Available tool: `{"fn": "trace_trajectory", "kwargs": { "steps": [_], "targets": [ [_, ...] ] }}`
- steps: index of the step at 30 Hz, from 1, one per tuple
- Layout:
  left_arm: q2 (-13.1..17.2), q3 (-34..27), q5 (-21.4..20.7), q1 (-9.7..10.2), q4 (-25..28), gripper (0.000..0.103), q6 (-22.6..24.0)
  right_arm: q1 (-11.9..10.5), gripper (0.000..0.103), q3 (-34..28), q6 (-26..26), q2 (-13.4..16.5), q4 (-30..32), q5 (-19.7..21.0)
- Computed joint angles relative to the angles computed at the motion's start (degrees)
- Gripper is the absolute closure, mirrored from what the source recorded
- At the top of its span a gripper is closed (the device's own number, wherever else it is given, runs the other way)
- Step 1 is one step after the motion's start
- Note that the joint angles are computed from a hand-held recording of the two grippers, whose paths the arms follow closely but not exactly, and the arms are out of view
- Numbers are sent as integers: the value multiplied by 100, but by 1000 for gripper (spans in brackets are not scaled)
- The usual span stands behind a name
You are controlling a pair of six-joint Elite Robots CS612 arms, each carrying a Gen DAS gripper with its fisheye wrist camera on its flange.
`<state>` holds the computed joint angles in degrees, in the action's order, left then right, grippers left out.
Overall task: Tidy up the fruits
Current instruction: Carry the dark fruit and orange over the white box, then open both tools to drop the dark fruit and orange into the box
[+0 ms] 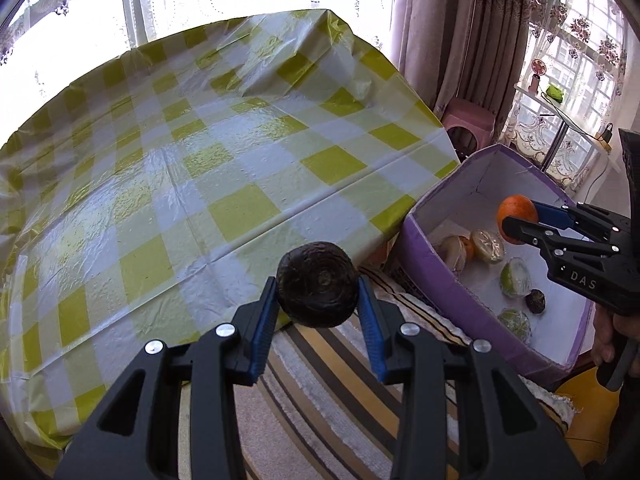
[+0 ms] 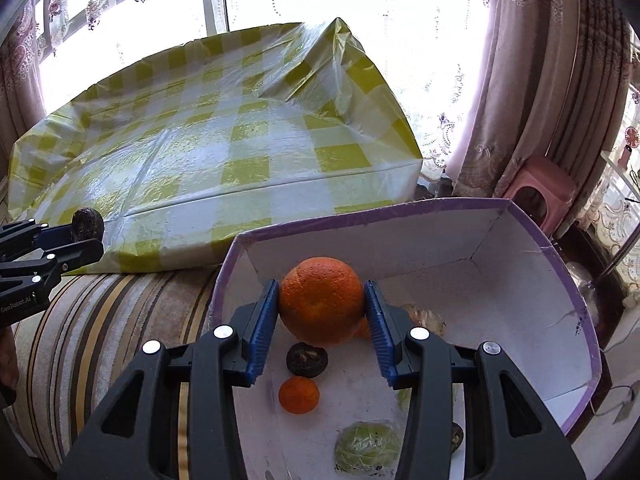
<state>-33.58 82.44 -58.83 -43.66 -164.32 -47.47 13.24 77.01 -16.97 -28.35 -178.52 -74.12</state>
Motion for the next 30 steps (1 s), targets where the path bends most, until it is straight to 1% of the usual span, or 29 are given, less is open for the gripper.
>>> {"fn": "trace_trajectory", "kwargs": {
  "steps": [4,8,13,16,18,21,28,30],
  "targets": [
    [181,-341,-152,-37,-54,64,339,-74,60,15,15,18,69,-190],
    [407,-765,-377,-77,-84,64,779,-88,60,7,-102,57,167,-553],
    [731,-1358,-876,-93,97,64,1297,-76,60,-66,-274,116,469,-944],
    [916,-1692,-1153,-87,326,64,1479,-82,60,-68,-339,132,577,-1018],
    [1035,-1894,-1340,-71,457,64,1541,-77,60,-85,-344,149,621,-1083],
    [1146,-2081,-1504,-49,625,64,1572,-79,60,-102,-320,174,667,-1118],
    [1221,-2225,-1782,21,869,64,1476,-77,59,-150,-295,220,729,-1187],
    [1230,-2253,-1742,10,914,64,1509,-75,59,-159,-295,227,736,-1206]
  ]
}}
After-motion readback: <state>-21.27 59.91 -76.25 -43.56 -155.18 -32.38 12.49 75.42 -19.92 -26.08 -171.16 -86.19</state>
